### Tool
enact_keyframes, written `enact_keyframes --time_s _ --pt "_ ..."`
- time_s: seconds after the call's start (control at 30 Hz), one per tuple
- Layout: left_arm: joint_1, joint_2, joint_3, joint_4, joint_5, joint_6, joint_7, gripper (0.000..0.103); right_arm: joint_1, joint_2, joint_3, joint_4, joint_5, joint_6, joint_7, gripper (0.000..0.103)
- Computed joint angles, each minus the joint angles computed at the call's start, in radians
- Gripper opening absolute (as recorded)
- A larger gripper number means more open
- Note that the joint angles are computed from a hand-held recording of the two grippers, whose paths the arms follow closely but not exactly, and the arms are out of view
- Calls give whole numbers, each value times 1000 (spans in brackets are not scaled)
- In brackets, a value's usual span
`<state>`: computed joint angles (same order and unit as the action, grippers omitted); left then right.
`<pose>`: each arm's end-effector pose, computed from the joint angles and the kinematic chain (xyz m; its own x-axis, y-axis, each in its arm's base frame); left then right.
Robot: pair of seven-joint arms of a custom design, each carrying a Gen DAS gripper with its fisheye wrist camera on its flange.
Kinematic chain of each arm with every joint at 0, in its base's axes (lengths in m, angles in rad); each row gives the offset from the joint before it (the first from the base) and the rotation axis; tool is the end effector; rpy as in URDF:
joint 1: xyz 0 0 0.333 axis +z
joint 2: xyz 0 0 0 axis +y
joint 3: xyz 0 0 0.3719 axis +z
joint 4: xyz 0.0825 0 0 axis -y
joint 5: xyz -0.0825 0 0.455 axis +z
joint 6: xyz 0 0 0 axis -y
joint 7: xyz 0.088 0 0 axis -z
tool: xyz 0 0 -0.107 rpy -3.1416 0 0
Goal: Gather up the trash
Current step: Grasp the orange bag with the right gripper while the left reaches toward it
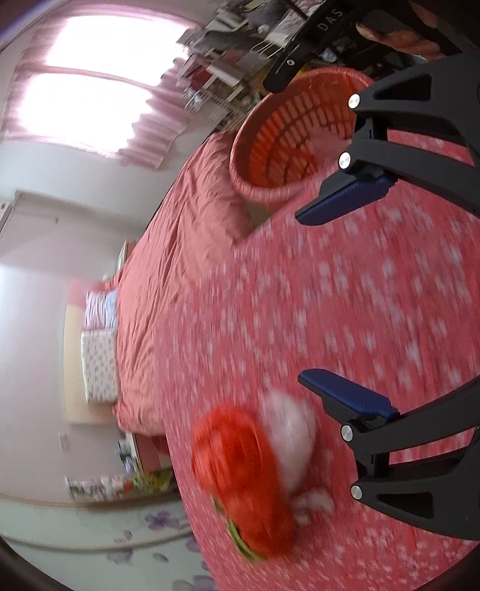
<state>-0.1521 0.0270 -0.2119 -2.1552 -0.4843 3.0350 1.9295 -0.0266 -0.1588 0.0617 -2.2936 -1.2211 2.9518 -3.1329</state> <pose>0.6164 -0.1959 0.4978 -0.3131 -0.9406 0.1311 -0.6507 0.1119 -0.7510 0.5638 0.0832 0.4931 -0.3119 -0.9327 -0.1813 -0.5110 0.3255 -0.7956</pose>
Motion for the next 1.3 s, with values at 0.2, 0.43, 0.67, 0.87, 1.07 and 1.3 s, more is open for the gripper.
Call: enact_keyframes --time_s 0.2,0.43,0.67,0.87,1.07,1.3 --pt "48 -48 61 -81 124 47 -129 79 83 90 17 97 100 16 -141 63" --pt "145 -58 106 -107 365 62 -381 84 217 258 6 288 281 11 -381 63" --pt "229 -35 133 -90 645 73 -658 88 297 453 31 530 496 -47 -635 61" --pt "244 -17 151 -75 628 55 -630 88 354 603 19 722 626 -153 -777 58" --pt "247 -18 150 -86 522 56 -546 91 399 643 -34 758 726 -232 -851 29" --pt "228 -13 127 -76 326 48 -371 91 459 542 -172 594 730 -119 -749 18"
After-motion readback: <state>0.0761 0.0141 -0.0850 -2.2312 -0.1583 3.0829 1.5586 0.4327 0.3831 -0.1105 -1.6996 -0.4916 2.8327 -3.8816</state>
